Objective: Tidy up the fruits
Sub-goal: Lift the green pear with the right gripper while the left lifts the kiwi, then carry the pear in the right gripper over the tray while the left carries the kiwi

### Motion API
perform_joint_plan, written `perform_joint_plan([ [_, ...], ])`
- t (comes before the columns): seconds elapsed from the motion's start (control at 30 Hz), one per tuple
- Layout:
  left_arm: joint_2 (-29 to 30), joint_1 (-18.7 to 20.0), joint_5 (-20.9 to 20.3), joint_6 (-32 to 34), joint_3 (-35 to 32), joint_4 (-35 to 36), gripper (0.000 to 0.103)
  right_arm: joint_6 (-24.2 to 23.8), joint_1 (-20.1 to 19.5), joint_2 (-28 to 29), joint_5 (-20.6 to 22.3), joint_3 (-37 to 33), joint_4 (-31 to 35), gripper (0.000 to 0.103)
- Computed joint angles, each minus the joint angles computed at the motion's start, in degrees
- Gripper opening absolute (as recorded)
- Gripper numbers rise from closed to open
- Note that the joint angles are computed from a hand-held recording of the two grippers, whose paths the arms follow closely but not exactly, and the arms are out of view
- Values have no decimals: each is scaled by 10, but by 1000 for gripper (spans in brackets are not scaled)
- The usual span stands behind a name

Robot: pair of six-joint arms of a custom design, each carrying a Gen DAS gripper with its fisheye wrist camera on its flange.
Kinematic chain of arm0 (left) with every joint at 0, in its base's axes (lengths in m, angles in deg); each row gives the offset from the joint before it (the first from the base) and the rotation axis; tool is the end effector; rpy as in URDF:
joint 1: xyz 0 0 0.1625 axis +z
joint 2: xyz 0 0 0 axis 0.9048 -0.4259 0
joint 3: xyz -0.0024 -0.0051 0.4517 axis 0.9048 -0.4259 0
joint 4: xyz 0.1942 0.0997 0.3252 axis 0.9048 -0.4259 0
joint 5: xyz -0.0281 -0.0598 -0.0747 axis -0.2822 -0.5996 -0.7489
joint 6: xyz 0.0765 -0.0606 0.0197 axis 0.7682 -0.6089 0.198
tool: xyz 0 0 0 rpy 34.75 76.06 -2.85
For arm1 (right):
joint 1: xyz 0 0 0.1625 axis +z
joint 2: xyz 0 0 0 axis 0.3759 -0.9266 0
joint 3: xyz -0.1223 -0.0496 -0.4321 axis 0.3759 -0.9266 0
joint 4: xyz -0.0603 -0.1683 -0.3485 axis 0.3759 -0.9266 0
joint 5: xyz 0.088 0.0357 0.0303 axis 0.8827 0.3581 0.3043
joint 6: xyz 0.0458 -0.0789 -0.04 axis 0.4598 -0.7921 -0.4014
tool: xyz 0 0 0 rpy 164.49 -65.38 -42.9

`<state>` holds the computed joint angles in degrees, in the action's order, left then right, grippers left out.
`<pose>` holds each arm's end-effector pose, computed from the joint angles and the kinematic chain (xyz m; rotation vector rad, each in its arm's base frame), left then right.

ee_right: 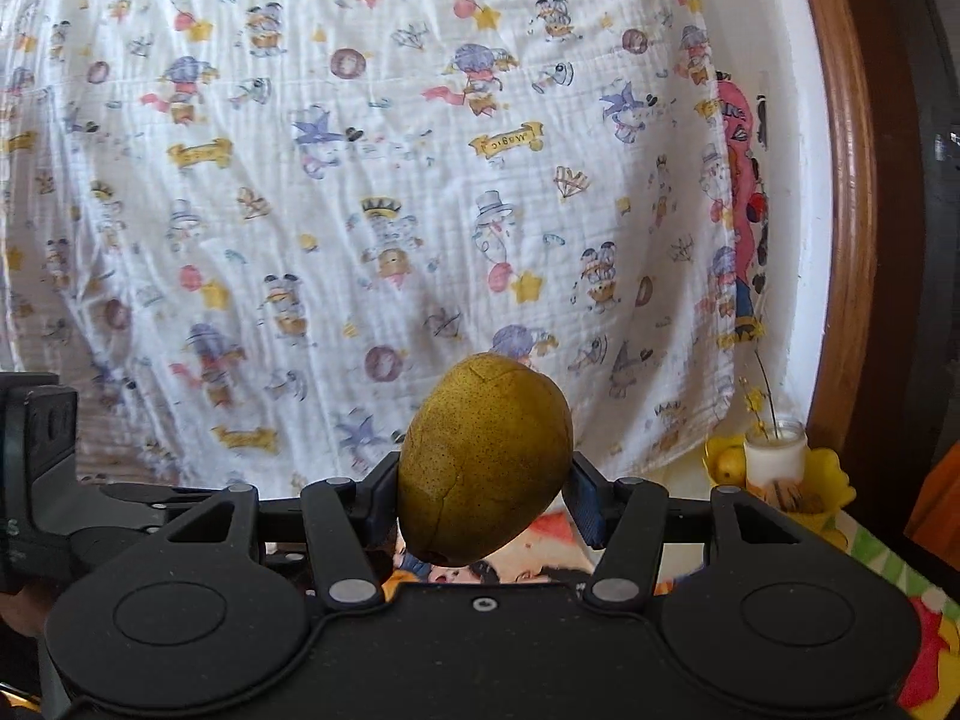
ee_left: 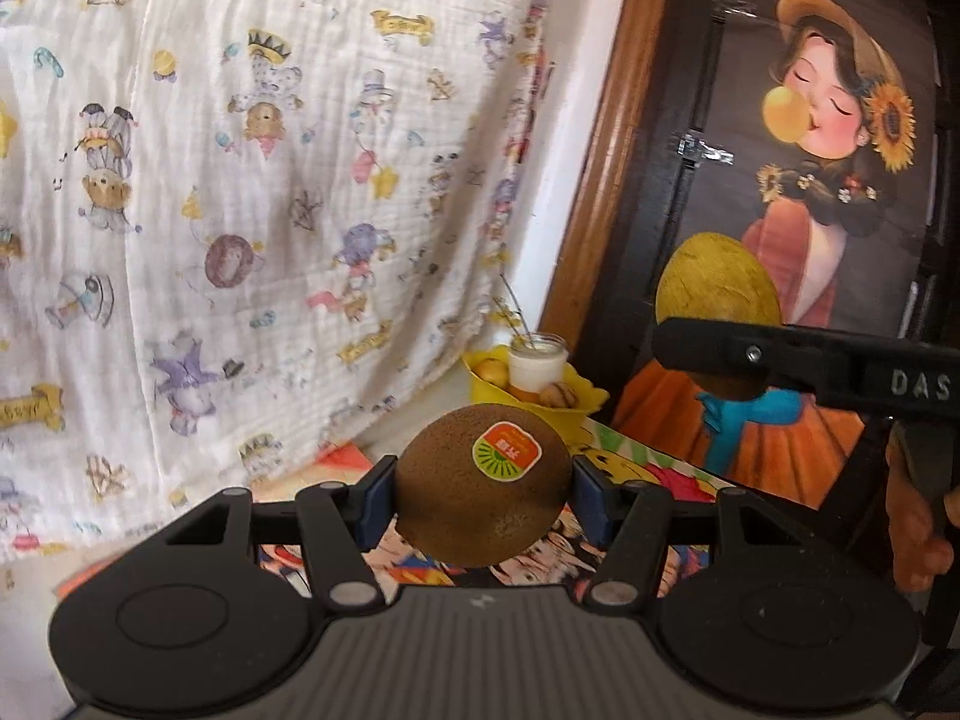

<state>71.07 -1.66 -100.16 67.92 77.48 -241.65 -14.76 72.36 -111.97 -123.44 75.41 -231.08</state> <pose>-0.2707 -0.8568 0.1162 1.1857 2.5397 -1.1505 0.1787 -0.7698 0.2974 0.7601 -2.1098 1.4336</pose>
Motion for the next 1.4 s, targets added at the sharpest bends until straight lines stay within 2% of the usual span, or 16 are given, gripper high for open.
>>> perform_joint_plan([
  [0.37, -59, 5, -30, 9, 150, -46, 64, 18, -15, -39, -9, 182, -166, 58],
  [0.5, -68, 11, -45, 19, 184, -59, 64, 7, -24, -39, -17, 228, -222, 58],
  [0.67, -74, 22, -52, 35, 215, -67, 64, 22, -45, -32, -5, 276, -283, 58],
  [1.07, -81, 51, -70, 69, 263, -66, 64, 26, -80, 10, -4, 327, -363, 58],
  [1.4, -82, 62, -63, 88, 282, -63, 64, 25, -98, 33, -1, 333, -372, 58],
])
